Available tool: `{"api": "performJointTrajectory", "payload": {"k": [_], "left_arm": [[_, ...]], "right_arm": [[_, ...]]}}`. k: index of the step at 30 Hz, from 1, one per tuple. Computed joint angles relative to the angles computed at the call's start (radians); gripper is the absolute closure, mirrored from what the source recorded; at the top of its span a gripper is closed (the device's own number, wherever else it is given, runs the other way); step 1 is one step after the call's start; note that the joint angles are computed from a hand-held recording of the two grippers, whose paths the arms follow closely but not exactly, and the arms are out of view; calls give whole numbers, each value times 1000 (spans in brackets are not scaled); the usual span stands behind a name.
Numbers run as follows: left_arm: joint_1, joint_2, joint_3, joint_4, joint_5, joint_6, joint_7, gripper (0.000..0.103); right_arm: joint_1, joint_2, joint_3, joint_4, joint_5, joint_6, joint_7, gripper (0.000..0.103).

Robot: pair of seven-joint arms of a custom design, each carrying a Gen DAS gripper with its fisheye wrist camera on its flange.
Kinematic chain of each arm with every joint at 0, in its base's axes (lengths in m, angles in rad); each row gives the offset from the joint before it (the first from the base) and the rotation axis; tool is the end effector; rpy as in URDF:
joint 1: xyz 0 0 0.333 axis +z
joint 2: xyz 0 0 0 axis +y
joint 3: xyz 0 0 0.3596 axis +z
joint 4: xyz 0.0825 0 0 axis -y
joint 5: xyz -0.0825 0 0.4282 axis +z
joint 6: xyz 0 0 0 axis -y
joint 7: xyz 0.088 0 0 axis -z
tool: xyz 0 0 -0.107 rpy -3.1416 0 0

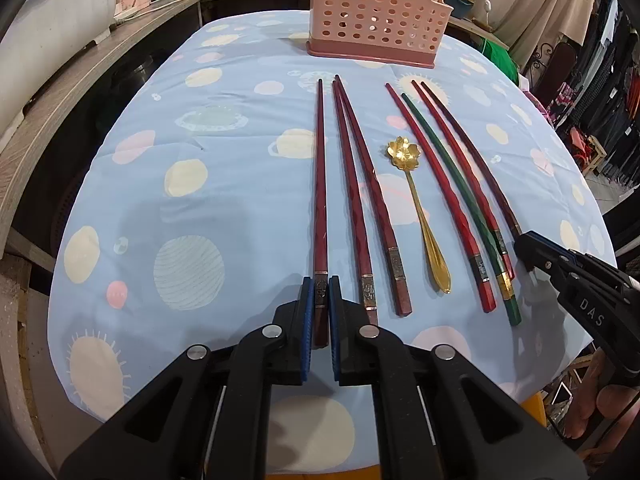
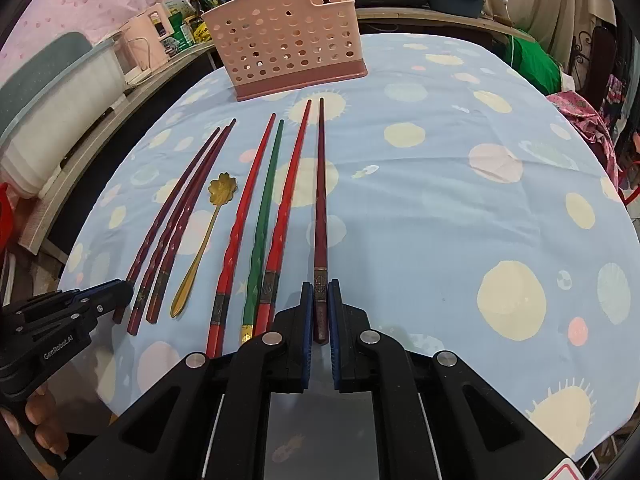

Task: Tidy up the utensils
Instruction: 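Lift both dark red chopsticks into the pink basket and open both tools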

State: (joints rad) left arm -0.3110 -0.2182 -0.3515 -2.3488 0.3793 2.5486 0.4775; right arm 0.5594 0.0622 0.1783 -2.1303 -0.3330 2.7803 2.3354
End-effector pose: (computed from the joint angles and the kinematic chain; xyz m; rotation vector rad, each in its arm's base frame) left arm 0.4146 -0.3378 0.4739 -2.1010 1.8085 -0.5932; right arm 0.4589 0.4345 0.4630 -2.0117 1.5691 -0.2828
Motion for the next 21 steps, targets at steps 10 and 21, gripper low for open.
{"api": "performJointTrajectory", "payload": {"k": [10,21], "left_arm": [[14,-44,4,-6,-8,11,-12,96],[68,-128,1,16,-16,42,-5,96]], "right_arm": [[-9,-45,2,-18,-76,21,67,96],[-61,-102,14,4,-123,66,117,96]]}}
